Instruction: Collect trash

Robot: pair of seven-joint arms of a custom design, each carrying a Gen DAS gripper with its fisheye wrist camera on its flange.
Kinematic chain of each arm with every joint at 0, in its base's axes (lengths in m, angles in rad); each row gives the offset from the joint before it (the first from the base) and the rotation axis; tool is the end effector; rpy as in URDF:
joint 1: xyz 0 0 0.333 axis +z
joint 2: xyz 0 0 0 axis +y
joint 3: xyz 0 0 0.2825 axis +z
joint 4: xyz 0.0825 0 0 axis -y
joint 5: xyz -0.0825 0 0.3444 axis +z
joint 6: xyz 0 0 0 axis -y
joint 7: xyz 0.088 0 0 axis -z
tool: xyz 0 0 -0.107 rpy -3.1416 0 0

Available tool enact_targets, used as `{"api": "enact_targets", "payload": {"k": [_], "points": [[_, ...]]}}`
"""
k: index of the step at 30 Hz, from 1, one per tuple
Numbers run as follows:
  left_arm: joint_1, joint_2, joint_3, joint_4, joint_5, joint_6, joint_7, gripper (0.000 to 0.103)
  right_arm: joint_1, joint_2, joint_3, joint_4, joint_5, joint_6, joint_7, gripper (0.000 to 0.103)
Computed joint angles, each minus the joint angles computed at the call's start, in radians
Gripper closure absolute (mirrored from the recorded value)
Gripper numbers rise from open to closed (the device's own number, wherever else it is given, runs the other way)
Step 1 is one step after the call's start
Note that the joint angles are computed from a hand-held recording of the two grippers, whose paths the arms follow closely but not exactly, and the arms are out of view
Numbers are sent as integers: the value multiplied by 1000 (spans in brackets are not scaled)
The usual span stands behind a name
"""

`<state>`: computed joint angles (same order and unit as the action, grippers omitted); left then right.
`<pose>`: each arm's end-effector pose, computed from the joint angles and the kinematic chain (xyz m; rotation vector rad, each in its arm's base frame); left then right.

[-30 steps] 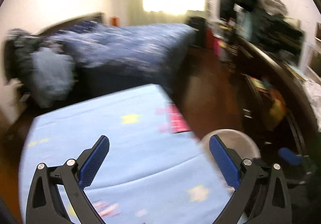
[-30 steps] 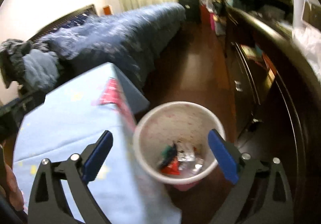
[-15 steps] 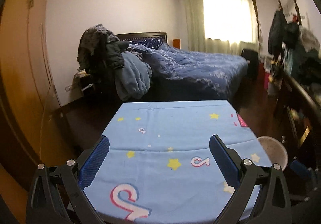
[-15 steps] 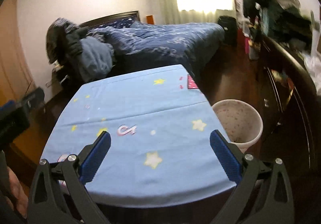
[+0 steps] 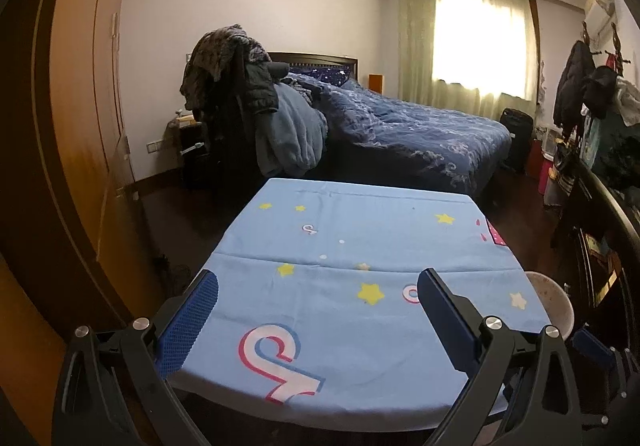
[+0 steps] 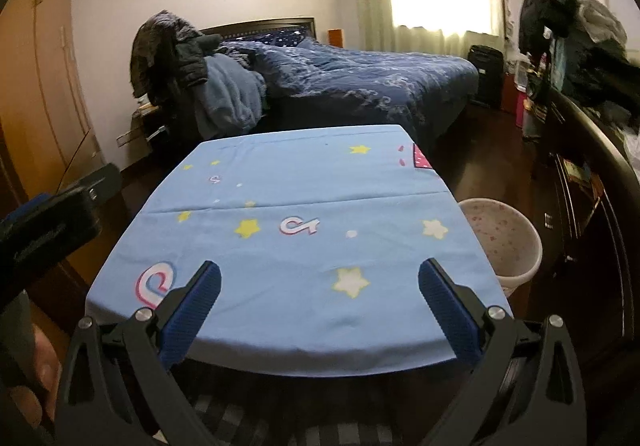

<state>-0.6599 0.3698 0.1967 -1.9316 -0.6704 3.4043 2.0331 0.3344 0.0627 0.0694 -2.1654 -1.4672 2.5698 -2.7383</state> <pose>0.5706 -0.2221 0.4190 -1.4080 1.7786 -1.0788 0.4840 0.2239 0.3821 -1.3126 1.9508 -0.9715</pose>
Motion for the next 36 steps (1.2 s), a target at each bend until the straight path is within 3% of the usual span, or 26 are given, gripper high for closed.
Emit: {"api": "enact_targets", "payload": {"k": [4, 13, 16, 18, 28, 36], "points": [[63, -8, -61, -7, 22, 16, -8, 4, 5, -5, 4, 3, -6, -21, 1, 4], [95, -12, -100, -15, 12, 22, 9, 4, 9, 13, 2, 18, 17, -9, -43, 3], [149, -25, -155, -33, 38, 22, -8, 4, 12, 20, 0, 25, 26, -5, -57, 4], [124, -24, -127, -32, 27, 19, -3, 4, 14, 21, -1, 25, 29, -5, -59, 4], [147, -27, -152, -38, 35, 28, 0, 4, 24, 26, -2, 26, 17, -19, -49, 4], [204, -35, -208, -54, 55, 51, -6, 4, 22, 20, -2, 19, 19, -17, -51, 4]]}}
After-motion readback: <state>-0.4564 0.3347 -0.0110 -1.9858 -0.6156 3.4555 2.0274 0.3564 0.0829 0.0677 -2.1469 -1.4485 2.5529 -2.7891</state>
